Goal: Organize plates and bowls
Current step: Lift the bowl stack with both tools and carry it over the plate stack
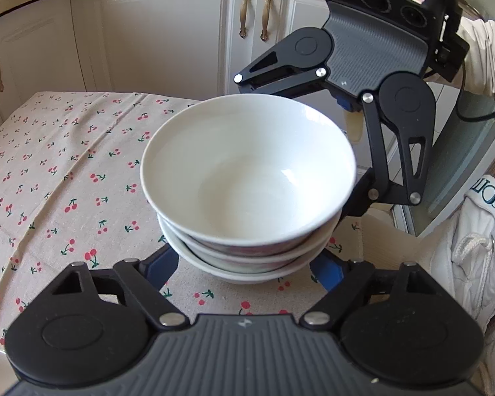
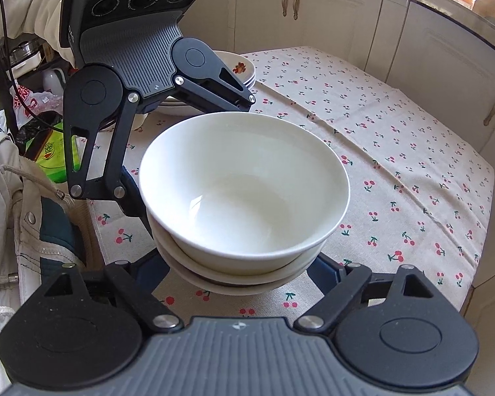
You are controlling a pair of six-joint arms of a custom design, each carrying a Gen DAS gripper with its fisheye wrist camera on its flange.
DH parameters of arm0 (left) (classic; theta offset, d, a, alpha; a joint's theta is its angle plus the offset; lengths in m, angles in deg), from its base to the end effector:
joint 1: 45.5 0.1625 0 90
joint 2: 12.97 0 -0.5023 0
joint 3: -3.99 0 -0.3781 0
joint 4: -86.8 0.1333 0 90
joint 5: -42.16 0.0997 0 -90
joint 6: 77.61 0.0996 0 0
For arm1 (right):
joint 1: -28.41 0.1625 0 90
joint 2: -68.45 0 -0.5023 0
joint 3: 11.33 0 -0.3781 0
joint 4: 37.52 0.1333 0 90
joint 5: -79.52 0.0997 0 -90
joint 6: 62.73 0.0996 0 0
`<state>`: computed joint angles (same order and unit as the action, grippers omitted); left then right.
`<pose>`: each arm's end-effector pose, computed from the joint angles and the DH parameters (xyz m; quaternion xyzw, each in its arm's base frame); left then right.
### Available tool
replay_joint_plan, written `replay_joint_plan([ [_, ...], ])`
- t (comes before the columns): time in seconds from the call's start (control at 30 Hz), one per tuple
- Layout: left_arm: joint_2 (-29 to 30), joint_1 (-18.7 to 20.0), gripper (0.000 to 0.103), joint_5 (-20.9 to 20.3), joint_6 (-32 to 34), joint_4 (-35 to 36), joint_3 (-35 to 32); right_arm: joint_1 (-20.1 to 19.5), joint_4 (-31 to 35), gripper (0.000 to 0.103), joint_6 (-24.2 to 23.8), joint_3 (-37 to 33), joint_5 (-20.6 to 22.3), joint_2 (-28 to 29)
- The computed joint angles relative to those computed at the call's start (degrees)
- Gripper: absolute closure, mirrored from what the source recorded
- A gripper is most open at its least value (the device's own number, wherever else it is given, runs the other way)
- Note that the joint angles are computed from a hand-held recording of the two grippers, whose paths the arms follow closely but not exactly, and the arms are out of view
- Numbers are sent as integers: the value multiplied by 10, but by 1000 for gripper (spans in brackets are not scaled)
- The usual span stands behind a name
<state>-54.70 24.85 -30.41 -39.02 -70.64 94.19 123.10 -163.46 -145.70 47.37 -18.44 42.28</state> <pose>-0.0988 -0.7619 0.1563 0.4526 0.8639 -0.1361 0.1742 0.1906 -0.8623 0.0882 0.6891 -0.7208 -0.0208 0.0725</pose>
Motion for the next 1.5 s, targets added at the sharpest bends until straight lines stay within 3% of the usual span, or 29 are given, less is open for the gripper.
replay_joint_plan([
  [0.53,-1,-3,19,5,3,3,2,1,-12,11,8,13,-1,-7],
  [0.87,-36,-13,20,18,1,-52,50,20,-24,11,-7,26,2,-14],
  [1.13,-101,-18,20,65,-5,-133,126,58,-16,11,-49,3,18,12],
  [1.5,-174,-3,19,140,-19,-203,196,106,58,11,-93,-115,37,108],
])
